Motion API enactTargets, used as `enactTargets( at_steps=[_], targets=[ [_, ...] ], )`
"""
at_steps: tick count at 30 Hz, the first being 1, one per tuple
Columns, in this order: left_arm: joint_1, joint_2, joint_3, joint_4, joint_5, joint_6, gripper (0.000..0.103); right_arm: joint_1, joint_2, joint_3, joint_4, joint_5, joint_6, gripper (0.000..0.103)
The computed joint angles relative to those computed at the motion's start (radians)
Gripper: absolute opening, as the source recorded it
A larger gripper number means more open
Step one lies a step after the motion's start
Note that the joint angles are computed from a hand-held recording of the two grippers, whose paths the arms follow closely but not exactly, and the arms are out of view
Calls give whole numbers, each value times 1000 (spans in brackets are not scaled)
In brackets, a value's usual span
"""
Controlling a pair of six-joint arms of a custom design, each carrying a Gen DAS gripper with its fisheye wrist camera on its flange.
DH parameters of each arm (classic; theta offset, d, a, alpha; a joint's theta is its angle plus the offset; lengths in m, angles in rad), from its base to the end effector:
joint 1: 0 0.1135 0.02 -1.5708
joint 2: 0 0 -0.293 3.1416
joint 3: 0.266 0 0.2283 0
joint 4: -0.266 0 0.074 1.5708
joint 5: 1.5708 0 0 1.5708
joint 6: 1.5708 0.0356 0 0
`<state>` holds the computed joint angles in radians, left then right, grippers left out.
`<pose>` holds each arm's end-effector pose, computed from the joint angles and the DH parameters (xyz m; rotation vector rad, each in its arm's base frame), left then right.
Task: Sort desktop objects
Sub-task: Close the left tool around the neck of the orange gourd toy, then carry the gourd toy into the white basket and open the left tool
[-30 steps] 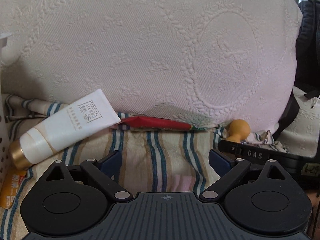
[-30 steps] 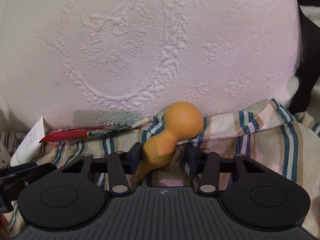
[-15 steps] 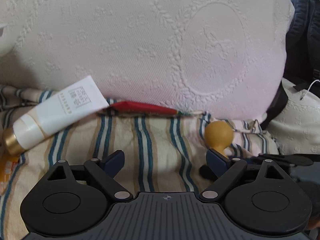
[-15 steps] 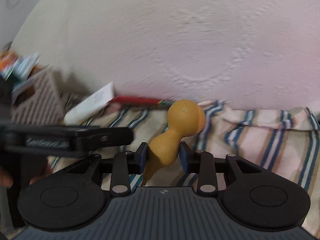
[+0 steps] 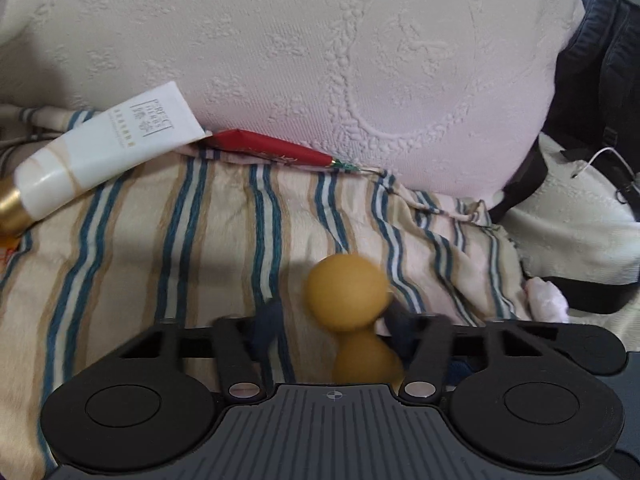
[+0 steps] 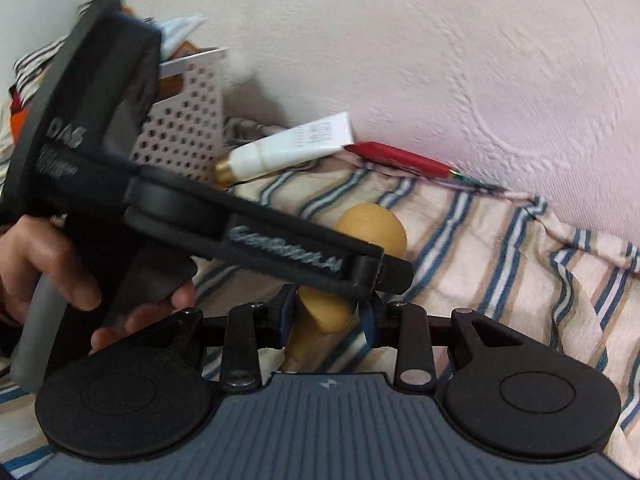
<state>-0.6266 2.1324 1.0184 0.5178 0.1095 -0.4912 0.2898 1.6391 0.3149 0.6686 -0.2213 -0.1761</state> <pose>0.3360 -0.2480 0.1289 0.2187 2.2532 -0.7410 0.2260 0.0755 0.1406 -0.6312 2.1338 0.3086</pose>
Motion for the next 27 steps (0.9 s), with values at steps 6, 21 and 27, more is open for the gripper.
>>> enactTargets(
  at_steps=[6, 21, 27],
  targets=[
    [-20, -151, -165, 48, -46, -24, 43, 116, -199, -50, -108, 74, 58, 37],
    [-13, -756, -343, -218, -210, 17, 43, 614, -565, 214, -581, 459, 196, 37],
    [147, -912, -257, -415, -163, 112, 44, 721, -426, 385, -526, 525, 176, 36]
  ],
)
